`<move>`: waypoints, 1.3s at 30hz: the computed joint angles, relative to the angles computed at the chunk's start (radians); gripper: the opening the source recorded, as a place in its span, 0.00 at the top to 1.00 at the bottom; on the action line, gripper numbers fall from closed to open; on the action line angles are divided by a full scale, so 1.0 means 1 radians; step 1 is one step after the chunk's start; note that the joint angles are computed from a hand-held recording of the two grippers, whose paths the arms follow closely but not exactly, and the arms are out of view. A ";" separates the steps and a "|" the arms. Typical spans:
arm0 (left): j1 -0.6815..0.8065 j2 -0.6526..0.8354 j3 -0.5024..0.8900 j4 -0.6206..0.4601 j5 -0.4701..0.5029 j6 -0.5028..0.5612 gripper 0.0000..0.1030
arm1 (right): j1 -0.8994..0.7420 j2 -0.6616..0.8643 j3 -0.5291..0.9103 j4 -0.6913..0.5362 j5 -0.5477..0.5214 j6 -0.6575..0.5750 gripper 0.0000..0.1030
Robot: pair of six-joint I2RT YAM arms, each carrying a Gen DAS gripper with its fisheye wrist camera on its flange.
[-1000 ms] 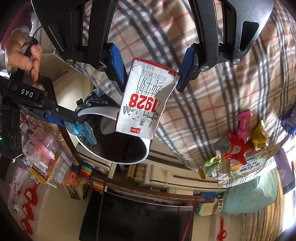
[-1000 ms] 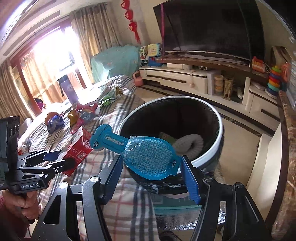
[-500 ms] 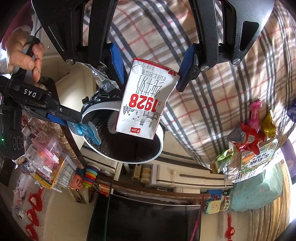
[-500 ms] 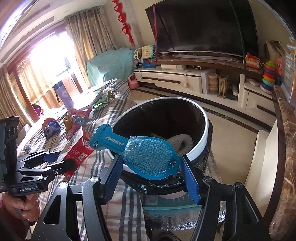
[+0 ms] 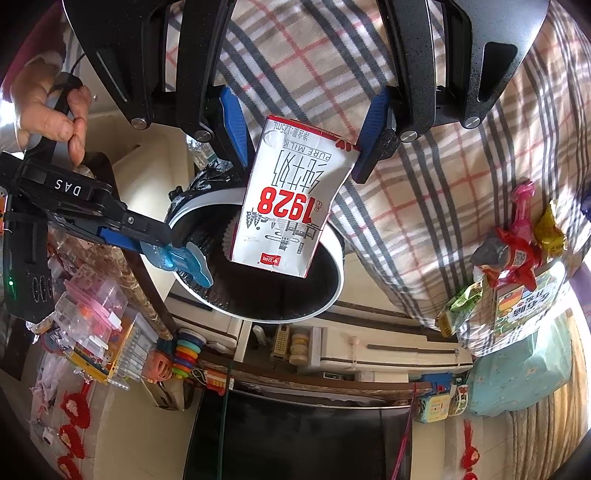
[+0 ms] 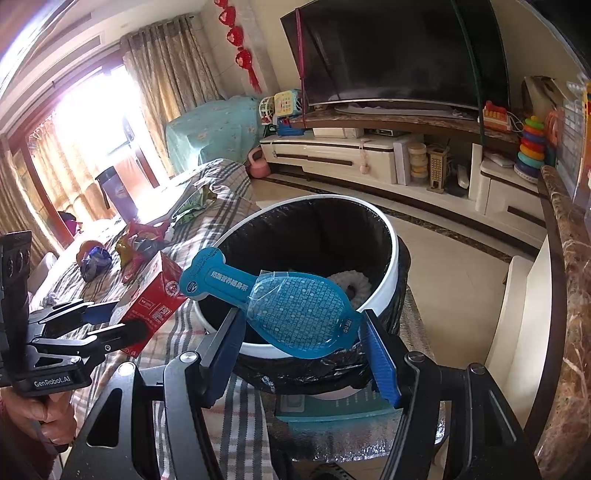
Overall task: Collect trash
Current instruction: 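Carry the milk carton and blue paddle over the trash bin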
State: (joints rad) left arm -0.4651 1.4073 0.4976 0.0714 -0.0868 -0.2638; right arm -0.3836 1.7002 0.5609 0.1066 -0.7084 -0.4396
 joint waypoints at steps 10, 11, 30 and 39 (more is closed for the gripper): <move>-0.013 0.053 0.043 0.003 -0.008 -0.002 0.49 | 0.003 0.042 0.047 -0.002 0.008 0.006 0.37; -0.013 0.061 0.049 0.003 -0.008 -0.002 0.49 | 0.003 0.047 0.052 -0.002 0.009 0.008 0.37; 0.014 0.188 0.176 -0.001 -0.008 0.016 0.49 | 0.035 0.119 0.134 -0.003 0.043 0.043 0.37; 0.008 0.263 0.249 -0.014 -0.014 0.034 0.49 | 0.045 0.155 0.194 -0.017 0.068 0.049 0.37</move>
